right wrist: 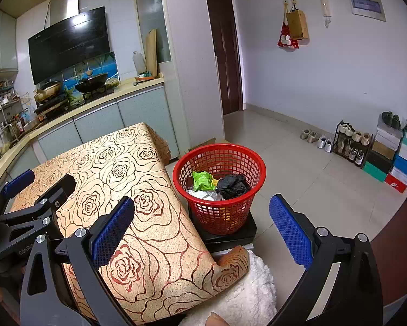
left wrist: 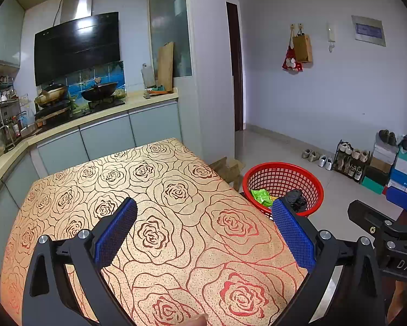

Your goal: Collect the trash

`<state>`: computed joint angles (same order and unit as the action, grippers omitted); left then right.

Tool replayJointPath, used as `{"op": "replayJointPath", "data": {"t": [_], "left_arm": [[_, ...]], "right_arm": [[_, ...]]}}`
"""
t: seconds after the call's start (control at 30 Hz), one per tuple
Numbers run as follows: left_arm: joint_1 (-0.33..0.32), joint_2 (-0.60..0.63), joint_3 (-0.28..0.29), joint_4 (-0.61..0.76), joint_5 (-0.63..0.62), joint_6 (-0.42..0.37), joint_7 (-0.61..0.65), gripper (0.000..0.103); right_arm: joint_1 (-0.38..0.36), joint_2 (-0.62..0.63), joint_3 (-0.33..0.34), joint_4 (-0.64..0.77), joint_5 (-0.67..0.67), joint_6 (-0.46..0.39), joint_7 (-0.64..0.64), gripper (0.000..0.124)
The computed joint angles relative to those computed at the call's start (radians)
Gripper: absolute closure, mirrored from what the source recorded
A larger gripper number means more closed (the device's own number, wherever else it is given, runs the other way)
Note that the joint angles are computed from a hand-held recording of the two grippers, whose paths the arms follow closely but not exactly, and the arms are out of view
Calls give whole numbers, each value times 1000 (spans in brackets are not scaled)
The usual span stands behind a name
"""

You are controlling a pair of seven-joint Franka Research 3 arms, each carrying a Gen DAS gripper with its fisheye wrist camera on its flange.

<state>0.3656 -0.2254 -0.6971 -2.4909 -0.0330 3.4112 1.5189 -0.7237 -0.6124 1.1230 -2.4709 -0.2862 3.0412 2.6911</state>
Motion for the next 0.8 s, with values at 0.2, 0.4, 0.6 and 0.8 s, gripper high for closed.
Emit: {"op": "replayJointPath", "data": {"t": [0.2, 0.4, 0.6, 0.8], "left_arm": [[-26, -4, 21, -7, 7, 8, 0, 7], [-99, 8, 94, -8, 24, 6, -6, 7], [-57, 6, 42, -13, -25, 26, 34, 7], [-58, 4, 30, -21, -78, 34, 76, 7]], "right_arm": [[0, 1, -1, -1, -3, 1, 2, 27], [8, 3, -7, 1, -5, -5, 2, 27], [18, 3, -15, 0, -9, -17, 13, 27], [13, 11, -11, 3, -25, -23, 28, 27]]}}
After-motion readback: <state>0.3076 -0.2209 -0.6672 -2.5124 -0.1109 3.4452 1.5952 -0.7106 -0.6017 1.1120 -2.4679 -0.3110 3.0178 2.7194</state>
